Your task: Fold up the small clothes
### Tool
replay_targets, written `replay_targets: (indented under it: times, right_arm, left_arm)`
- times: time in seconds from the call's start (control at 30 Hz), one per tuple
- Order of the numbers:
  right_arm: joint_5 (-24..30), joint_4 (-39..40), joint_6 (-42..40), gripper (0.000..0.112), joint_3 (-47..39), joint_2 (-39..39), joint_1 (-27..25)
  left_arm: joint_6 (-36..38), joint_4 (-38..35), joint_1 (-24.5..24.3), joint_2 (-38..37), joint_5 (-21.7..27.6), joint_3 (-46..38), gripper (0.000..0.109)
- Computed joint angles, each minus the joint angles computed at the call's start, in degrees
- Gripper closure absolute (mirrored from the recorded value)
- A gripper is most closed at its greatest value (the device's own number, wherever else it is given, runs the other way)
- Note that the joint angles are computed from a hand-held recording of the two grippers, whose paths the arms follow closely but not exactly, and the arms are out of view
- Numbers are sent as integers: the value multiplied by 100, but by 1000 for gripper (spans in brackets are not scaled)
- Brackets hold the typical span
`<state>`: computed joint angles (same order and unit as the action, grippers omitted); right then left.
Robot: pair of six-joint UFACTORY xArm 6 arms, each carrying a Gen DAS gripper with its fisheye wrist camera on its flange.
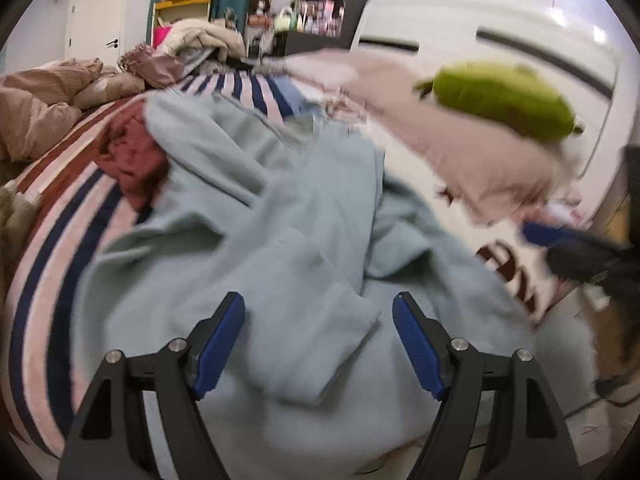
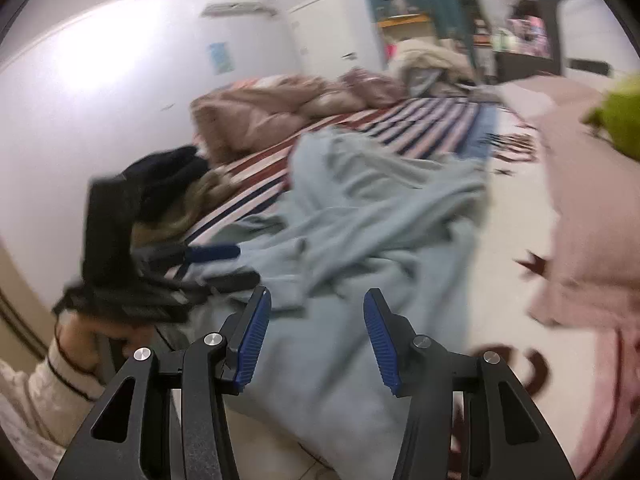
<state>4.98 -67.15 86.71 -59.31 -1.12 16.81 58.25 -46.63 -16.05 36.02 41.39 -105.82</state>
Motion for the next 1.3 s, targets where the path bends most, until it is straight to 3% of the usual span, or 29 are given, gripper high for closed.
replay_targets:
  times: [0.03, 0.17, 0.3, 0.4, 0.53, 0.63, 0.7, 0.73, 0.77, 0.83, 0.9, 0.97, 1.1, 1.23, 1.3]
  right_arm:
    - [-10, -336, 397, 69, 120, -148, -58]
    - [190, -1024, 1244, 69, 527, -592, -148]
    - [154, -1225, 1662, 69, 783, -763, -295]
    - [207, -1294, 1870, 69, 908, -812, -341]
    - [153, -1205, 2039, 69, 981, -743, -417]
    - [324, -506, 1457, 69, 1075, -679, -334]
    - [627, 274, 703, 69, 1135, -654, -161]
    - [654, 427, 547, 69, 1155, -646, -126]
    - [660, 717, 259, 69, 1179, -616, -74]
    - [740, 1070, -119, 69, 1167, -544, 8]
    - [1174, 1507, -580, 71, 1012, -394, 164]
    - [1891, 1461, -512, 102, 776, -253, 338]
    - [2296, 1663, -752, 107, 706, -271, 433]
    - [3306, 1524, -631, 109, 577, -412, 681]
    - [3059, 1500, -568, 108, 749, -604, 603]
  left_arm:
    - [-249, 221, -48, 90, 1, -85, 43]
    - [-1031, 554, -5, 230, 2, -282, 95]
    - [-525, -271, 297, -201, 36, 143, 99]
    - [-343, -431, 487, -528, -152, 544, 99]
    - [-556, -56, 718, -512, -148, 685, 99]
    - [-802, 4, 876, -463, -98, 788, 97]
    - [-760, -137, 953, -493, -14, 871, 89]
    - [-679, -195, 987, -513, 46, 895, 78]
    - [-628, -192, 1013, -497, 138, 867, 58]
    - [-446, -294, 1044, -508, 64, 905, 42]
    - [-422, -351, 1099, -473, 84, 837, 42]
    - [-357, -541, 1169, -436, 186, 748, 40]
    - [-324, -564, 1219, -427, 44, 694, 40]
    - [-421, -548, 1309, -316, -23, 538, 40]
    - [-327, -674, 1341, -255, 9, 422, 40]
